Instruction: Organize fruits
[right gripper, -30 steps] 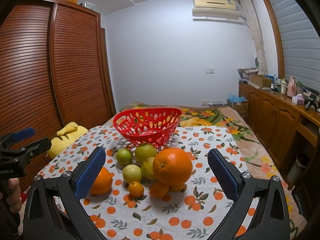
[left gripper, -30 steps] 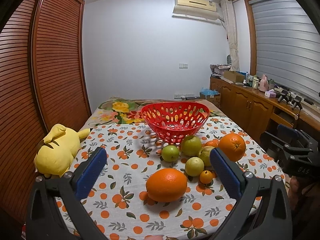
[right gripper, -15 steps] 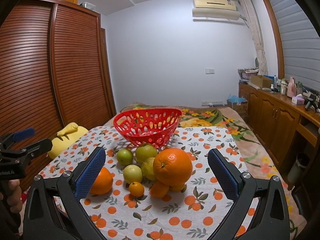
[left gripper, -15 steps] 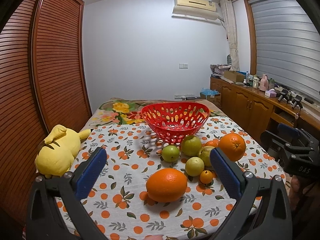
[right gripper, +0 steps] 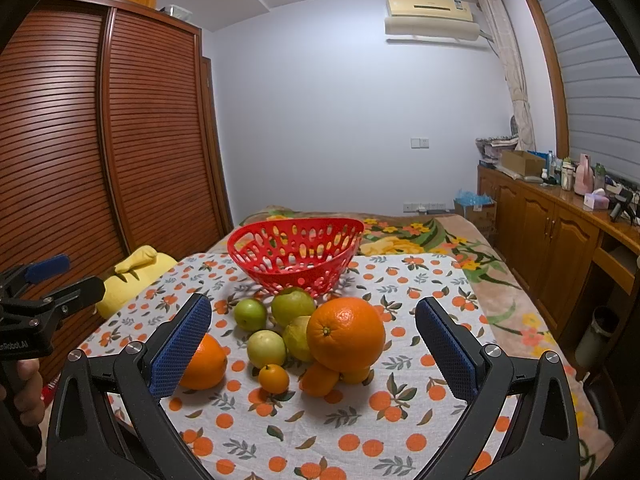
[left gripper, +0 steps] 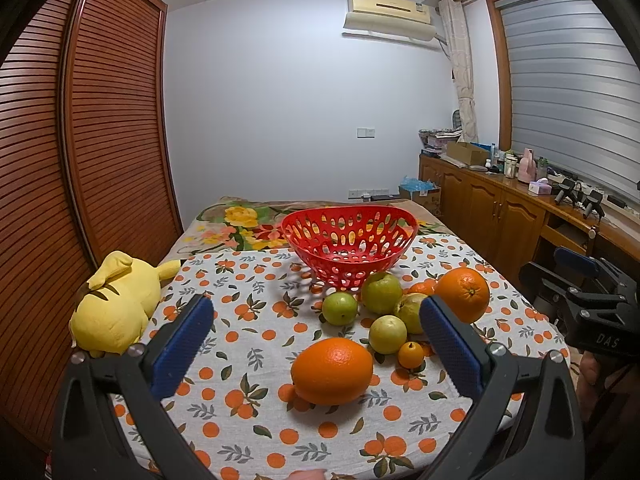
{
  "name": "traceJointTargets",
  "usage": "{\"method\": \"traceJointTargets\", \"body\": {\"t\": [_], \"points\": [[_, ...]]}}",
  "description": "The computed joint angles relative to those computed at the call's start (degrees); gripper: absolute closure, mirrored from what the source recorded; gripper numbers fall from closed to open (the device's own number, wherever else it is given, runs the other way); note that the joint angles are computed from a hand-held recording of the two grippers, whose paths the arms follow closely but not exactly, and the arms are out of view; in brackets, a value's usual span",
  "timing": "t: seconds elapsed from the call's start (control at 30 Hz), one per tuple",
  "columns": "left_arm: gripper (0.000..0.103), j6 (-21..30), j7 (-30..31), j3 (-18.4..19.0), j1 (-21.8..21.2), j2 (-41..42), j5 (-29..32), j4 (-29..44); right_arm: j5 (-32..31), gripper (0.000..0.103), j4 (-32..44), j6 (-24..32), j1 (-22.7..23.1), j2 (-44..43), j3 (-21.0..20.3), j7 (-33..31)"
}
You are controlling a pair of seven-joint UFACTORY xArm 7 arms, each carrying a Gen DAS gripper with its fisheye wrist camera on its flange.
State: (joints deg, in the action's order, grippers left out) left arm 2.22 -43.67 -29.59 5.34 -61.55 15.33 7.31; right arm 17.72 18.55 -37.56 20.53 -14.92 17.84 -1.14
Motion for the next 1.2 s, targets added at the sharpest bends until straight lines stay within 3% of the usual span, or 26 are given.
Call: {"method": "traceJointTargets", "body": {"t": [0.7, 1.2], "points": [[0.0, 0.52, -0.54, -0.18, -0.46, 0.46, 0.22, 0.25, -0.48, 0.0, -0.13, 0.13, -0.02, -0.26, -0.28, 0.39], [0.0, -6.05, 1.59, -1.11, 3.64, 10.96, -0.93, 0.1, -4.53, 0.0, 1.64, 0.61, -0.89, 4.45, -2.89, 1.91]]}}
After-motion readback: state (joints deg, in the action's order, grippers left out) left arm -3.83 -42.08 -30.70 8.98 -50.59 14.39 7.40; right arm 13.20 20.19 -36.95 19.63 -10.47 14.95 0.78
